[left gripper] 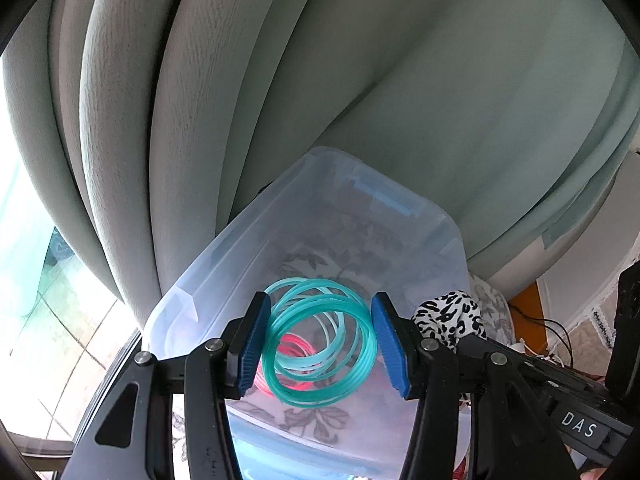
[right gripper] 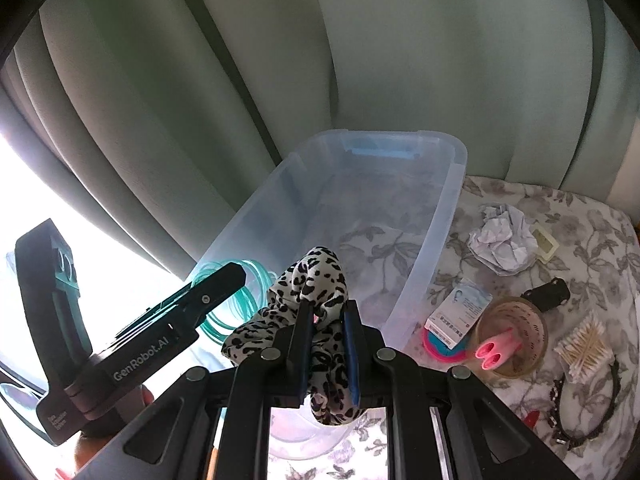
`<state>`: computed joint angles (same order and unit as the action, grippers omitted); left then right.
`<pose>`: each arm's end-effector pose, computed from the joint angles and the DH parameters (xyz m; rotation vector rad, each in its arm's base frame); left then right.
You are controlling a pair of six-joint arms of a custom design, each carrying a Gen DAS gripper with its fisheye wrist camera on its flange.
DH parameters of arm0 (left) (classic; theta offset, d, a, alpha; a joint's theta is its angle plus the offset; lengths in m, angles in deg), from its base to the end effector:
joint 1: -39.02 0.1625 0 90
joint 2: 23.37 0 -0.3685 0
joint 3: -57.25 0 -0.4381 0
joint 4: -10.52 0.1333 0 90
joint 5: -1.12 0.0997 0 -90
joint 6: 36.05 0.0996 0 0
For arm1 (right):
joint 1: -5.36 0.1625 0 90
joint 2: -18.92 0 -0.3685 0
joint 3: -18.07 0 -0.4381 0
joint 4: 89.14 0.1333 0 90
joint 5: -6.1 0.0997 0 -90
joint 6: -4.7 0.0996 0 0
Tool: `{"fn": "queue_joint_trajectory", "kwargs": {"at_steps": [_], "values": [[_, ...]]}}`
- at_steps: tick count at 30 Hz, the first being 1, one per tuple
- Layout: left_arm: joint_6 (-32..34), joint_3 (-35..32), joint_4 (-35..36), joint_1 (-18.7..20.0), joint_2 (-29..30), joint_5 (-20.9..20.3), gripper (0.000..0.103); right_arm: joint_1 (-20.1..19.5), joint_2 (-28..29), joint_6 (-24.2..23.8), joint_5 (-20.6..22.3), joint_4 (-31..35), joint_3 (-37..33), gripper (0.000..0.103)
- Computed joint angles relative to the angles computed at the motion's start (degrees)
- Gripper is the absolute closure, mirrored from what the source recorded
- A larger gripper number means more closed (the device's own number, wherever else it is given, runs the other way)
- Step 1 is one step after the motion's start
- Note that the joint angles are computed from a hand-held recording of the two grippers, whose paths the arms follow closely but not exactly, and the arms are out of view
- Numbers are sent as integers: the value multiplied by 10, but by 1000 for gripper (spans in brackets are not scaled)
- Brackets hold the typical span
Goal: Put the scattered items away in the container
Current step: 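Carry the scrunchie with the right tool while the left tool carries the coils over the clear box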
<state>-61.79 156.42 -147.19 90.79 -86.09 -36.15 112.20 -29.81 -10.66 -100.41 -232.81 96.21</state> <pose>-0.2277 -0.6326 0.2299 -0.0688 2.3895 -1.1835 0.3192 -0.6921 0.1782 0.6924 -2.7134 0.6068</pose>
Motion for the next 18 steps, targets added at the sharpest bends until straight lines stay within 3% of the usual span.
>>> {"fn": "queue_joint_trajectory", "kwargs": {"at_steps": [18], "values": [[-29, -8, 40, 2, -2, 8, 48, -1, 11, -4, 12, 13, -12, 84]]}}
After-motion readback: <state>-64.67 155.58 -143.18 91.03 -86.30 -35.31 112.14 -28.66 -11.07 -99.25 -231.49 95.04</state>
